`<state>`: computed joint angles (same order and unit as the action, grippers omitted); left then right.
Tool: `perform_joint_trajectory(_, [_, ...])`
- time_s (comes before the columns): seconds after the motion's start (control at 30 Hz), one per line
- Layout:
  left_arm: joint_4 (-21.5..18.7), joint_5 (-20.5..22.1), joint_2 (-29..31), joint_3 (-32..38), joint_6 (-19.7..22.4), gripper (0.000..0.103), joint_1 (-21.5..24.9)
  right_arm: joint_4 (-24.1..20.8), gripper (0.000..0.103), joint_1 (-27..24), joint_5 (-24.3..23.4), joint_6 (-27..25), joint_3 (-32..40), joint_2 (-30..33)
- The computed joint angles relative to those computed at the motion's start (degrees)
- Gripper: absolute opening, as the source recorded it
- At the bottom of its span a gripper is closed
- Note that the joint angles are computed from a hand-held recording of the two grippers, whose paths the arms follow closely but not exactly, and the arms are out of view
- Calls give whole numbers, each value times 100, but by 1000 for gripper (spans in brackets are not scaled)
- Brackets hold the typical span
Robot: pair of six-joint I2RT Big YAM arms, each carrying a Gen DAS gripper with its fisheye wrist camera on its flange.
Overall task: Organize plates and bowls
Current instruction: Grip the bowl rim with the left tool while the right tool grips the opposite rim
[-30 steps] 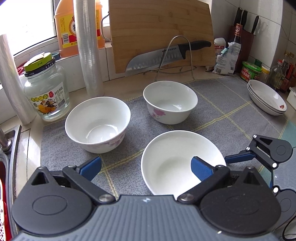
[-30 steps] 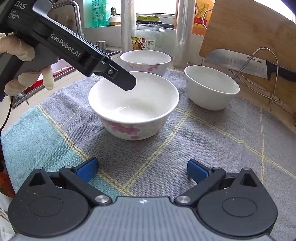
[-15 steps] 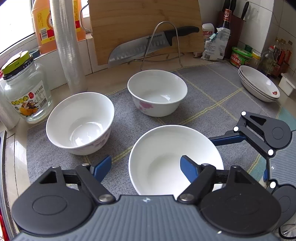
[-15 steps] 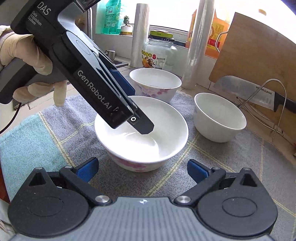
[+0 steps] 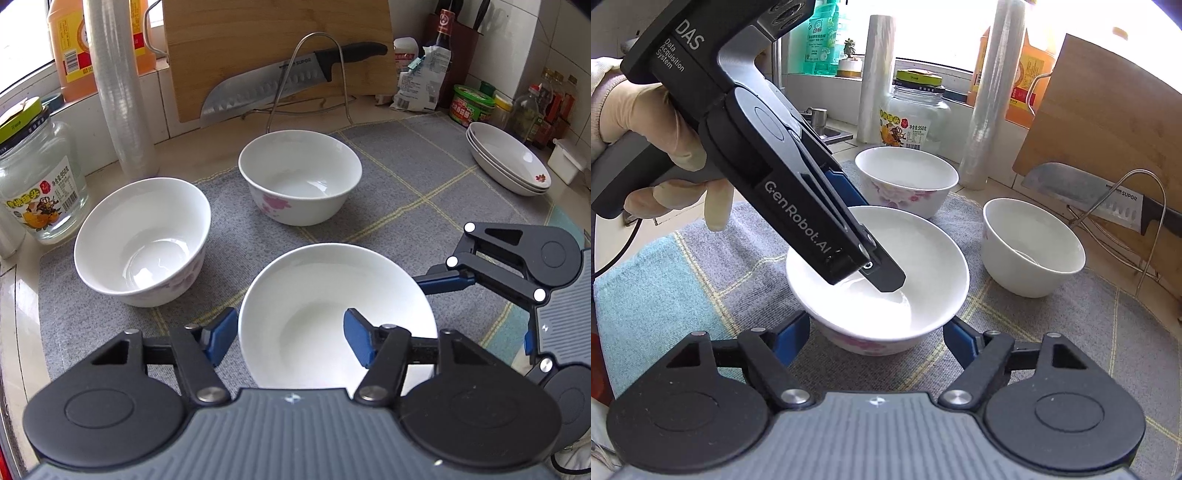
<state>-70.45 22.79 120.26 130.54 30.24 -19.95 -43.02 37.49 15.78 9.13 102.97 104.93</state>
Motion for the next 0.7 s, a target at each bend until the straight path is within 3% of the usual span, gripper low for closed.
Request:
perform_joint_trajectory(0.33, [-126, 73, 11, 60, 46, 62, -19, -167, 83, 8, 7, 107, 77, -6])
perform_joint_trajectory(0.7, [-183, 225, -53, 26, 192, 62, -186, -304, 82, 42, 232, 323, -297, -420])
